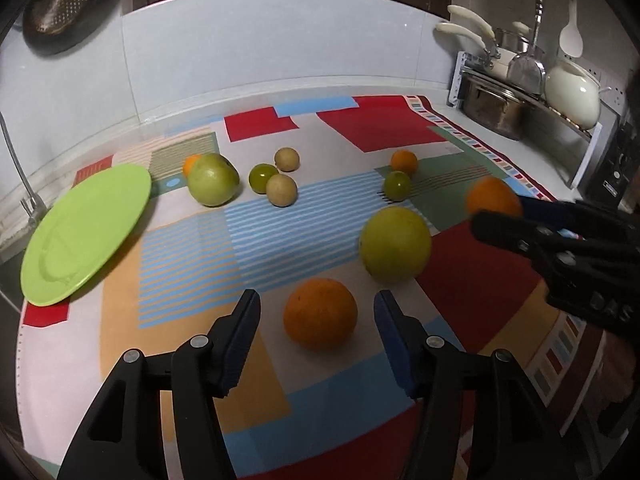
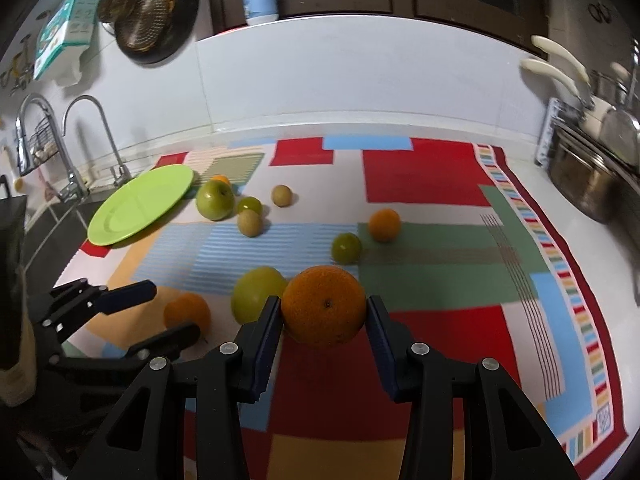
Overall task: Organize fruits
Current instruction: 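Close the left gripper on an orange while the right gripper grasps another orange, then carry both held oranges over the light-green plate with both grippers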
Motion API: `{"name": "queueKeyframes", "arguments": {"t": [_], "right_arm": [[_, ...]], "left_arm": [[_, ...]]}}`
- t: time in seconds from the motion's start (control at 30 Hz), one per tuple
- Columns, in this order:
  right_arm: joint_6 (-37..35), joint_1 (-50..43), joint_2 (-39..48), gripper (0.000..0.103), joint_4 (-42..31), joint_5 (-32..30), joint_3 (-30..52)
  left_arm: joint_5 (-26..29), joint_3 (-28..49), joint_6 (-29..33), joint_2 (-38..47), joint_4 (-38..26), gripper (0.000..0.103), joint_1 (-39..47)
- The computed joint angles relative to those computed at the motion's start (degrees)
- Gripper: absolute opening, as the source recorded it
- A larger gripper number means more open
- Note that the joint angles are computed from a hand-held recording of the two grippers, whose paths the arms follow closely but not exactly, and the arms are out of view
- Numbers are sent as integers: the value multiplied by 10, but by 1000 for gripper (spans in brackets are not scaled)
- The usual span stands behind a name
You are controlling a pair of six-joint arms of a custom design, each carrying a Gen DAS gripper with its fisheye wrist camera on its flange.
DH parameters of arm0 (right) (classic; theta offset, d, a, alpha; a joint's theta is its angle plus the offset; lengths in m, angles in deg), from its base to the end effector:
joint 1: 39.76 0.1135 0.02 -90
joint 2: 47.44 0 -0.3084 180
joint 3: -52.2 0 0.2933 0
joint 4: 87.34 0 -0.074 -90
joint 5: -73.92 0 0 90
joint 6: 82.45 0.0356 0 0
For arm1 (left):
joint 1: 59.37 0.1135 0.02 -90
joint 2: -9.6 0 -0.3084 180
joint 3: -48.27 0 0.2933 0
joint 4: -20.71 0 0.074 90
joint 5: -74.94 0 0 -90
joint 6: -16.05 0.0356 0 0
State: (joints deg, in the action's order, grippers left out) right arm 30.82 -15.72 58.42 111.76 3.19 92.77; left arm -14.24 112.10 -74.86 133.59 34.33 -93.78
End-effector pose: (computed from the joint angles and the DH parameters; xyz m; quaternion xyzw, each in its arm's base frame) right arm 0.2800 0.1120 0.0661 0.0563 0.9151 0.0053 0.3992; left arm 0.3411 -0.2342 0.0352 0.2702 0.8887 -0.1186 0.3508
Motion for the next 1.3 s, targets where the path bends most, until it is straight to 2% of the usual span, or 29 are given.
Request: {"name": "queueKeyframes", "arguments": {"t": [0.07, 0.13, 0.33, 0.73, 1.0, 1.3], "right_arm": [[9, 1, 3, 44, -4, 7, -3], [14, 0, 7, 44, -4, 4, -5], [22, 11, 2, 44, -6, 12, -10], [17, 54, -41, 44, -42, 33, 14], [0, 100, -21, 44, -57, 40, 86], [-17, 142, 35, 44, -77, 40, 196]], "left_arm": [[-1, 12, 9, 10, -14, 44, -3], [-7, 14, 10, 14, -11, 40, -6], [-2, -2, 18, 2, 1, 40, -3], [19, -74, 17, -107, 27, 40, 38], [32, -107, 39, -165, 39, 40, 107], [66, -109, 80, -184, 47, 40, 198]]}}
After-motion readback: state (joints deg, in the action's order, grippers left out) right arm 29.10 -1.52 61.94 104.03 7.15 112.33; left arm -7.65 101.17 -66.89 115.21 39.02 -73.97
